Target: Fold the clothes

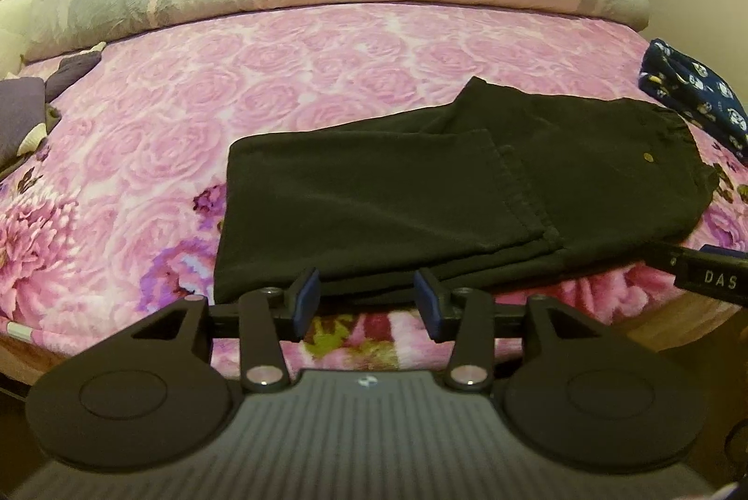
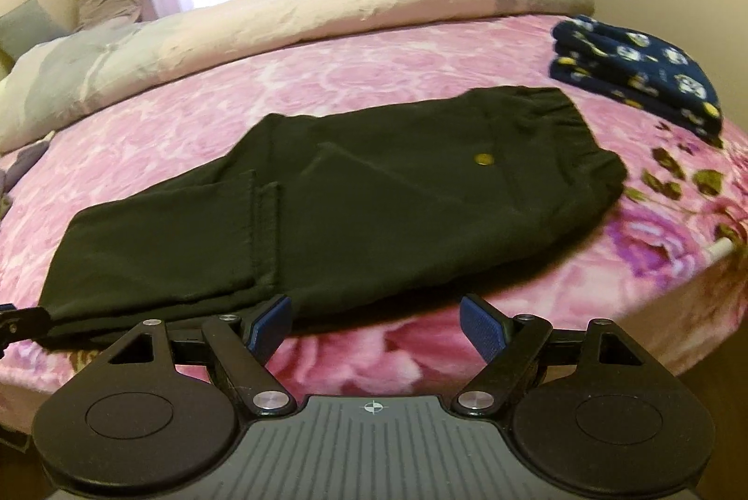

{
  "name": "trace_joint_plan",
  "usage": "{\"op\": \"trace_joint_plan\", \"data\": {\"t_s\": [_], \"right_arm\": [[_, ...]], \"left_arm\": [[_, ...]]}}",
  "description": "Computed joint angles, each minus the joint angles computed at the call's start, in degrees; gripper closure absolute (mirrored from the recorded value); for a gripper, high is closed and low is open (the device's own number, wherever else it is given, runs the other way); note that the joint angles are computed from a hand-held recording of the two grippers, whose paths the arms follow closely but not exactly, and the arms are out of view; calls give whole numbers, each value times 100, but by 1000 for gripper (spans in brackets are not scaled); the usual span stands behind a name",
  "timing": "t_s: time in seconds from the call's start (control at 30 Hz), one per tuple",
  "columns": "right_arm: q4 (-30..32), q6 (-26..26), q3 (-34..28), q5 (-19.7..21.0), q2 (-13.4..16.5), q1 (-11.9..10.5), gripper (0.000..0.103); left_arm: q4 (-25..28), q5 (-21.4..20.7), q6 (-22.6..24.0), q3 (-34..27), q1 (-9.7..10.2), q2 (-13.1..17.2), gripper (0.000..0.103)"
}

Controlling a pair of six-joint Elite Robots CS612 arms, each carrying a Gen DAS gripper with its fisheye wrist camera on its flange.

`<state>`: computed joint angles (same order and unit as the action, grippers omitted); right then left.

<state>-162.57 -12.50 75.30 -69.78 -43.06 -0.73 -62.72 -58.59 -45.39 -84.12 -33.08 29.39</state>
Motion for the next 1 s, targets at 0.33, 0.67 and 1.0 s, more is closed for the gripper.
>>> {"op": "trace_joint_plan", "data": {"t_s": [0.33, 0.67, 1.0], "right_arm": [[148, 136, -154, -151, 93, -41, 21], [167, 1464, -525, 729, 447, -368, 21], [-721, 5210, -1392, 1782, 1265, -891, 22]], "left_arm": [[-12, -121, 11, 140, 44, -36, 62], [-242, -330, -7, 219, 147, 9, 60], [-886, -485, 167, 213, 235, 138, 60]]}}
